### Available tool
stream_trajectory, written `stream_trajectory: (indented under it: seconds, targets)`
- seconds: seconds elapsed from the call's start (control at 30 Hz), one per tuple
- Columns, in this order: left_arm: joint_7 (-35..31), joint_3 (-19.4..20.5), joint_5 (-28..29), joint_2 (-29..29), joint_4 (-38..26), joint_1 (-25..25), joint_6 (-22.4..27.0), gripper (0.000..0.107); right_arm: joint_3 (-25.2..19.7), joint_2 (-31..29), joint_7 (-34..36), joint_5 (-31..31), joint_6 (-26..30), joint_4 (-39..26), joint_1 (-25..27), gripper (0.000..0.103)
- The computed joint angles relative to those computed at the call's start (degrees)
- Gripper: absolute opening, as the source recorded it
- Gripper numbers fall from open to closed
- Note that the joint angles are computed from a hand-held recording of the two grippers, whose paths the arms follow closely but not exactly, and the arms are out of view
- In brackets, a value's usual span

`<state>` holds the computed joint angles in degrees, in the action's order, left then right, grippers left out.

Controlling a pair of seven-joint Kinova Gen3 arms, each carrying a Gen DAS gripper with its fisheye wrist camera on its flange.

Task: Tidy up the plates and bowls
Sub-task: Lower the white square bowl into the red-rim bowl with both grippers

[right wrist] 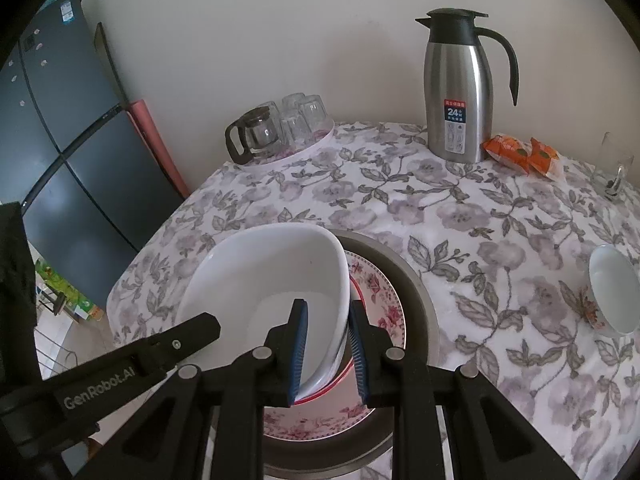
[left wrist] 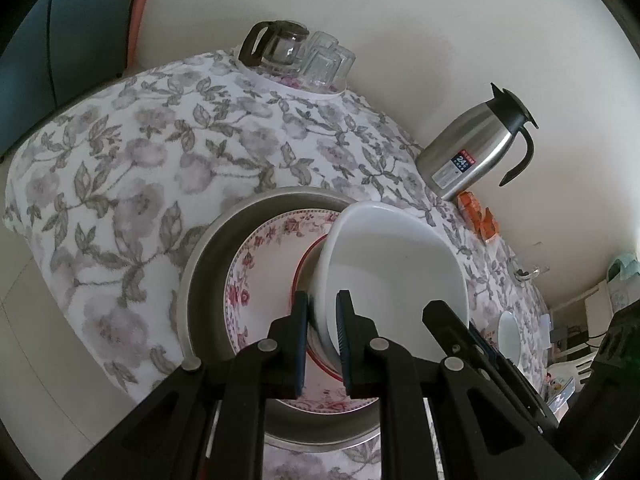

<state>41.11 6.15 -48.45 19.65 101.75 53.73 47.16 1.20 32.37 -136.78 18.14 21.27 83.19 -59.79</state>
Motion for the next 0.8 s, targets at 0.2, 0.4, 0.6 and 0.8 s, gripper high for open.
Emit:
stream_trajectory:
  seconds: [0.2,0.4,0.6,0.8]
  targets:
    - [2.45,-0.5,-0.24,-0.23,1.49,-0.4,-2.45,0.014,-1.18,0.95,0.94,-0.85,0.48,-0.83,1.06,0.023]
    - [2.81,-0.64,-0.46,-0.21,1.55,-0.37,-2.62,0.014,-1.26,1.33,1.53,-1.6,0.05,-0.89,1.31,0.023]
    - [5.93,-1.0,-1.75,-1.08,3.12,-0.25,-4.39,0.014,-2.56,1.22,3.15,-3.7,-1.15,-0.22,2.91,0.023]
    - [6.69,-0.28,-3.04,-1.09,2.32,0.35,-1.51,0.016,-0.74,0.92,2.72,-3.72,-1.32,0.06,1.56,0.023]
